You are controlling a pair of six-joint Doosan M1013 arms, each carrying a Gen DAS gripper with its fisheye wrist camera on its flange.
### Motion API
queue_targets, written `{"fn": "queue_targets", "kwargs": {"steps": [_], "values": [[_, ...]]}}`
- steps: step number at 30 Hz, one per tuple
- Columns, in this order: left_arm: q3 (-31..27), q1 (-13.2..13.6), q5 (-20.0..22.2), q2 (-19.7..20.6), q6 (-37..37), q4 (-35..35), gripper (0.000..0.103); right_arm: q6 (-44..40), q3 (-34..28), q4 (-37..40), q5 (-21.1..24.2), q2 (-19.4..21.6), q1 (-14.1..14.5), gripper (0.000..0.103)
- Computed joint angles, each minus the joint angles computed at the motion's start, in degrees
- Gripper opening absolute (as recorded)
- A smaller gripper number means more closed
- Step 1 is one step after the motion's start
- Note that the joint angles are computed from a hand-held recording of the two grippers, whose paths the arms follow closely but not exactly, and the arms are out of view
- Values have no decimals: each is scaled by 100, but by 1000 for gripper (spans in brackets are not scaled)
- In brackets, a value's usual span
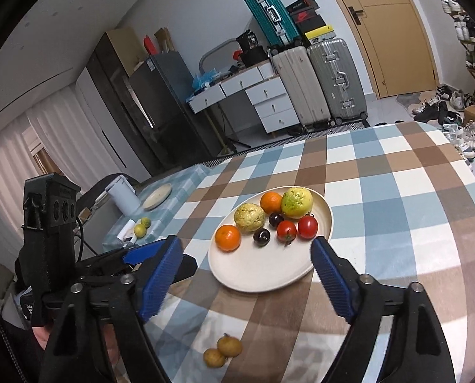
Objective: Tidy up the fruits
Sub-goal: 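Move both tools back toward the two brown round fruits, then grasp a brown round fruit with the left tool while the right tool grasps the other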
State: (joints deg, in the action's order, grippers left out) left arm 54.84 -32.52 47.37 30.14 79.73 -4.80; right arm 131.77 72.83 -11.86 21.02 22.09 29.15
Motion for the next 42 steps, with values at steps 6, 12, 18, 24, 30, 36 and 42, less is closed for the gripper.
{"fn": "queue_targets", "kwargs": {"steps": [6, 12, 18, 24, 30, 36, 42], "values": [[437, -77, -178, -316, -188, 261, 89, 613, 255, -632, -161, -175, 139, 93], [930, -113, -469, -637, -486, 517, 102, 1260, 423, -1470, -152, -294, 335, 98], [1382, -133, -644, -908, -836, 778, 102, 1665, 595, -1893, -199, -378, 486, 101], [1805, -143, -726, -1074, -1001, 870, 102, 2211, 767, -2355, -134, -410, 621, 103], [2107, -136, -729, -1123, -1012, 808, 102, 2381, 852, -2372, 50, -380, 680, 103], [2029, -101, -603, -969, -736, 538, 102, 2224, 854, -2295, 258, -314, 725, 103], [1792, -124, -386, -740, -282, 316, 102, 2250, 879, -2286, 376, -249, 696, 103]]}}
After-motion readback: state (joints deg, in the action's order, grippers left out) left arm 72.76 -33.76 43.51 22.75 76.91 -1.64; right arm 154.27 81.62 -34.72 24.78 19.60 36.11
